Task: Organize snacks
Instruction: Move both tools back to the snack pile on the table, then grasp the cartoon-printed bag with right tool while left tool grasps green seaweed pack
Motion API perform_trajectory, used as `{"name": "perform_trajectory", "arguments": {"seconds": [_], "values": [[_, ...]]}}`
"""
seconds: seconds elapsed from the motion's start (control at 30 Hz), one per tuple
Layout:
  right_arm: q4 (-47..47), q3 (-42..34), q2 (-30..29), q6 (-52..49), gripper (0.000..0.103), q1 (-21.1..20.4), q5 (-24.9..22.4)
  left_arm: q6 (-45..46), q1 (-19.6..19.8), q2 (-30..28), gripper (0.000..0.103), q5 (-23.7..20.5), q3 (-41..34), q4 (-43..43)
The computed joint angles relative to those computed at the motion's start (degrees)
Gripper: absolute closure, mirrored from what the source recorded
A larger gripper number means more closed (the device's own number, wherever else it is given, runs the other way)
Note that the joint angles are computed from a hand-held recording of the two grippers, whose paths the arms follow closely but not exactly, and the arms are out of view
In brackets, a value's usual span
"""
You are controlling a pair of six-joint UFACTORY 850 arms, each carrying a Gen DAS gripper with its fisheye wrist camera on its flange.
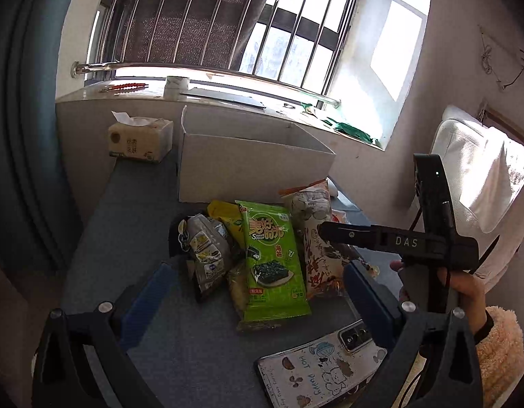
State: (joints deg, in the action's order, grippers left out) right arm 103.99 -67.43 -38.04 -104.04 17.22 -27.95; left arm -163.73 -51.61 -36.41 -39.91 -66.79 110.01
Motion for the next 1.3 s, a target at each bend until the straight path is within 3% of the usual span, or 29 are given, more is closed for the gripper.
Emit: {"name": "perform_trajectory", "arguments": {"seconds": [0.13,0.23,0.27,0.3,0.33,0.63,0.77,0.87,1.03,1.13,1.2,1.23,1.3], "values": [[-3.97,-3.49,-2.46,2.67,0.0,1.06,2.38,1.04,0.25,-0.23,0.0,0.79,-0.09,-1.63],[-5.67,-4.51,-3.34,3.18,0.0,1.17,0.78,-0.02,0.55,-0.29,0.0,1.57,0.07,-1.03],[-5.3,-4.47,-3.27,3.33,0.005,1.29,1.24,0.04,0.58,-0.36,0.0,1.65,0.03,-1.15],[-4.66,-4.13,-2.96,2.86,0.038,1.37,1.55,0.56,0.58,-0.47,0.0,1.75,-0.13,-1.71],[-2.7,-3.7,-2.48,1.21,0.06,1.83,3.78,0.94,0.59,-0.6,0.0,1.89,-0.29,-2.04],[8.78,3.12,1.45,-6.86,0.062,-2.78,-6.69,8.54,1.84,-4.33,0.0,7.62,-5.44,-7.68],[13.95,7.29,4.88,-11.67,0.062,-4.11,-7.71,22.69,2.45,-8.38,0.0,8.57,-12.14,-20.56],[17.03,10.18,7.25,-14.9,0.062,-5.04,-8.2,34.64,2.79,-12.5,0.0,6.85,-18.86,-32.25],[18.02,12.04,8.6,-16.32,0.062,-6.01,-9.15,52.85,3.09,-21.28,0.0,-1.9,-32.89,-48.02],[17.76,12.56,8.79,-16.8,0.061,-6.44,-9.75,57.03,3.63,-24.5,0.001,-4.93,-37.69,-52.86],[17.54,12.78,8.78,-16.84,0.061,-6.65,-10.05,56.56,3.49,-24.48,0.016,-5.51,-37.31,-51.75],[17.21,12.81,8.68,-16.58,0.061,-6.75,-10.47,55.76,3.45,-23.98,0.033,-5.04,-36.21,-50.86],[17.0,12.95,8.54,-16.33,0.061,-6.78,-10.93,48.35,3.9,-20.4,0.036,1.61,-29.66,-44.49]]}}
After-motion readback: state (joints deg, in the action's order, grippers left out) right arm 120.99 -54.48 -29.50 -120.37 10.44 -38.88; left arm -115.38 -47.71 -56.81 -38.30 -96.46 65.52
